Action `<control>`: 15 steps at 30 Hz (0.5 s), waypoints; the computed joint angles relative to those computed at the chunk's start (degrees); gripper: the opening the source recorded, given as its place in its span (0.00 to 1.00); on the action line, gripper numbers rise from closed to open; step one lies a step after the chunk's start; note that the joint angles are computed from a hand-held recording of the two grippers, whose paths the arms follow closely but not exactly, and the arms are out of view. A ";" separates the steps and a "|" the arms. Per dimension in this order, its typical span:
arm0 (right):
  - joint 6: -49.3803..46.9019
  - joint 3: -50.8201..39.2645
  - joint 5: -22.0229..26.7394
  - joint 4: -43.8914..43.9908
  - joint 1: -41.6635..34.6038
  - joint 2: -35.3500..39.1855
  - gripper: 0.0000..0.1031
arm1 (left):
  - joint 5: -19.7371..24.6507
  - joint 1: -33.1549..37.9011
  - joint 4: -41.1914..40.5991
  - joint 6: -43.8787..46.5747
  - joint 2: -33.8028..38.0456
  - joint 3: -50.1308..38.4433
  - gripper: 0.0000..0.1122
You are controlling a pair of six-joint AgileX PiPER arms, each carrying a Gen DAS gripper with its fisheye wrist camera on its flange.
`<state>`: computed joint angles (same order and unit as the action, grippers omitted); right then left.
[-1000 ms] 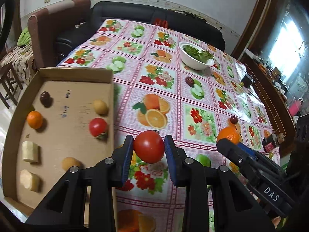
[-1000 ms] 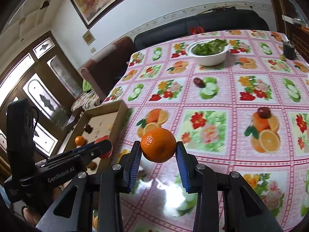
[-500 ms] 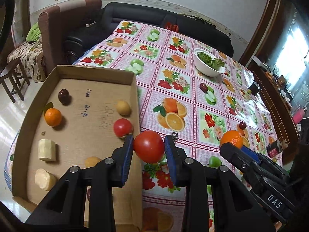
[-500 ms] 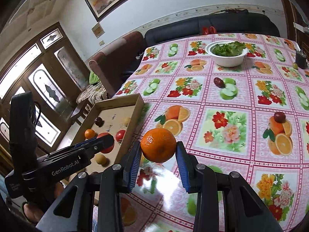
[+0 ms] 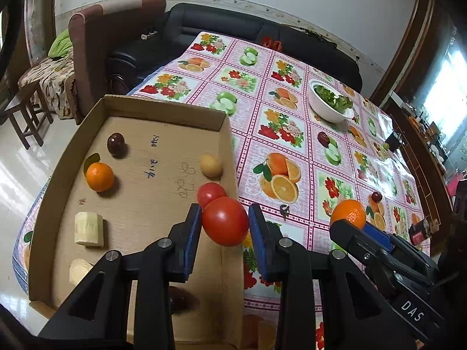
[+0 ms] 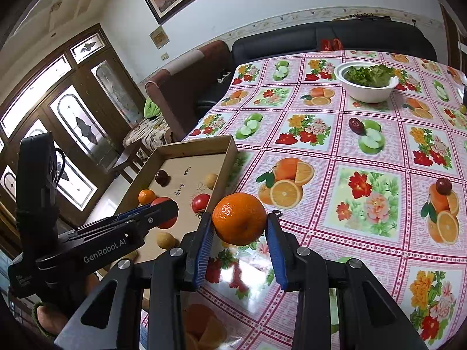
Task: Organize fruits
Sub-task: 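Carry the tomato and orange into the cardboard tray and open both tools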
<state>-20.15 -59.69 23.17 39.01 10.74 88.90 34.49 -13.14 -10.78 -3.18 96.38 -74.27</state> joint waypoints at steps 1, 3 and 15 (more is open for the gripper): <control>0.21 -0.16 0.03 -0.19 0.14 0.15 0.35 | 0.01 0.21 -0.23 0.30 0.02 0.01 0.27; 0.30 -0.52 0.00 -0.29 0.38 0.65 0.35 | 0.06 0.69 -1.01 0.93 0.05 0.07 0.27; 1.93 -4.97 1.04 -2.09 2.71 5.57 0.35 | 1.19 6.94 -3.29 3.08 2.30 -1.55 0.27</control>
<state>-18.22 -64.66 24.21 36.92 13.46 94.47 35.68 -6.20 -14.07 -0.10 98.68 -75.82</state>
